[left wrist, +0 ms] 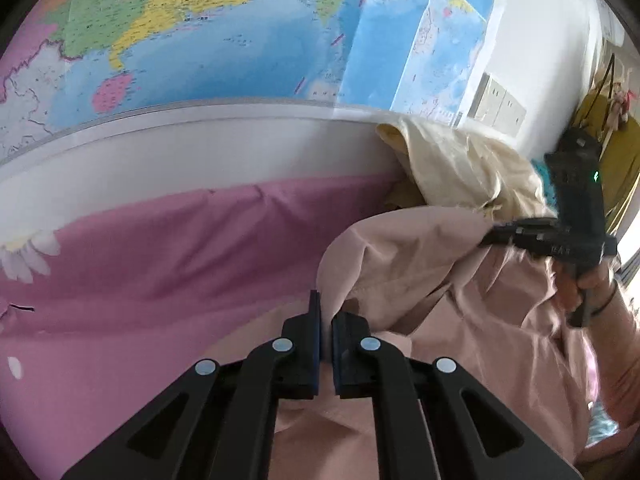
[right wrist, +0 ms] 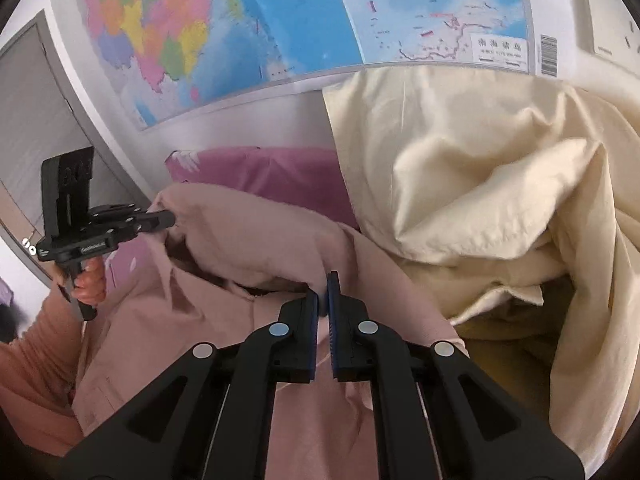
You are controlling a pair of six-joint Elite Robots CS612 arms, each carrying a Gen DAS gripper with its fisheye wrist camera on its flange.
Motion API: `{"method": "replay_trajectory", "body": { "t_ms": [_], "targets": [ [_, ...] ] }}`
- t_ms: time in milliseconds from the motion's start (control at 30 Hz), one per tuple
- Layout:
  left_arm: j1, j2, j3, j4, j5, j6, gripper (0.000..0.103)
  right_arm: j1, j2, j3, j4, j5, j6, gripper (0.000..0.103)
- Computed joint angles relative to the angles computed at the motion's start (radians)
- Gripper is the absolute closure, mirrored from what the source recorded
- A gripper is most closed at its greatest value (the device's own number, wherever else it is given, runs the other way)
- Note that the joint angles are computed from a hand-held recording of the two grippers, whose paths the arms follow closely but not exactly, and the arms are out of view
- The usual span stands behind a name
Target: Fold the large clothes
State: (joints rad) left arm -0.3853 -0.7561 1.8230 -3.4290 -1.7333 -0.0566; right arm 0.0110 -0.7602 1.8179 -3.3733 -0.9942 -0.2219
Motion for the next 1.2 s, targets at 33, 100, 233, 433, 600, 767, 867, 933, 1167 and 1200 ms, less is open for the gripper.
{"method": "replay_trajectory", "body": {
  "t_ms": [33,100,233,433,600,767,867,933,1167,1200],
  "targets": [
    [-0.016,-0.004,0.004,0.006,0.069,0.038,0.098,0.009,-0.003,-0.001,-0.004,-0.024,-0.017,0.097],
    [-0.042,-0.008,0.020,-0.020,0.130,0.093,0.088,0.034,-0.011,-0.002,-0.016,-0.120,-0.050,0.087],
    [-0.072,-0.003,0.000,-0.030,0.204,0.210,0.059,0.070,-0.011,-0.010,-0.049,-0.238,-0.116,0.060],
    [-0.069,0.028,-0.092,0.078,0.246,0.212,0.043,0.107,0.001,-0.062,-0.025,-0.283,-0.180,0.049],
    [-0.043,0.066,-0.174,0.234,0.190,0.150,0.043,0.149,0.029,-0.122,0.038,-0.394,-0.250,0.051],
    [-0.024,0.086,-0.209,0.292,0.134,0.096,0.093,0.145,0.029,-0.156,0.140,-0.363,-0.228,0.098],
    [-0.001,0.081,-0.195,0.228,0.079,0.045,0.096,0.102,0.021,-0.151,0.113,-0.183,-0.131,0.098],
    [0.003,0.071,-0.182,0.219,0.089,0.019,0.091,0.098,0.034,-0.170,0.092,-0.200,-0.044,0.098],
    [0.014,-0.001,-0.026,0.075,0.161,0.002,0.044,0.153,0.063,-0.220,0.119,-0.354,0.006,0.078],
    [0.022,-0.013,0.007,0.052,0.153,-0.008,0.041,0.154,0.058,-0.213,0.111,-0.358,0.014,0.076]
  ]
}}
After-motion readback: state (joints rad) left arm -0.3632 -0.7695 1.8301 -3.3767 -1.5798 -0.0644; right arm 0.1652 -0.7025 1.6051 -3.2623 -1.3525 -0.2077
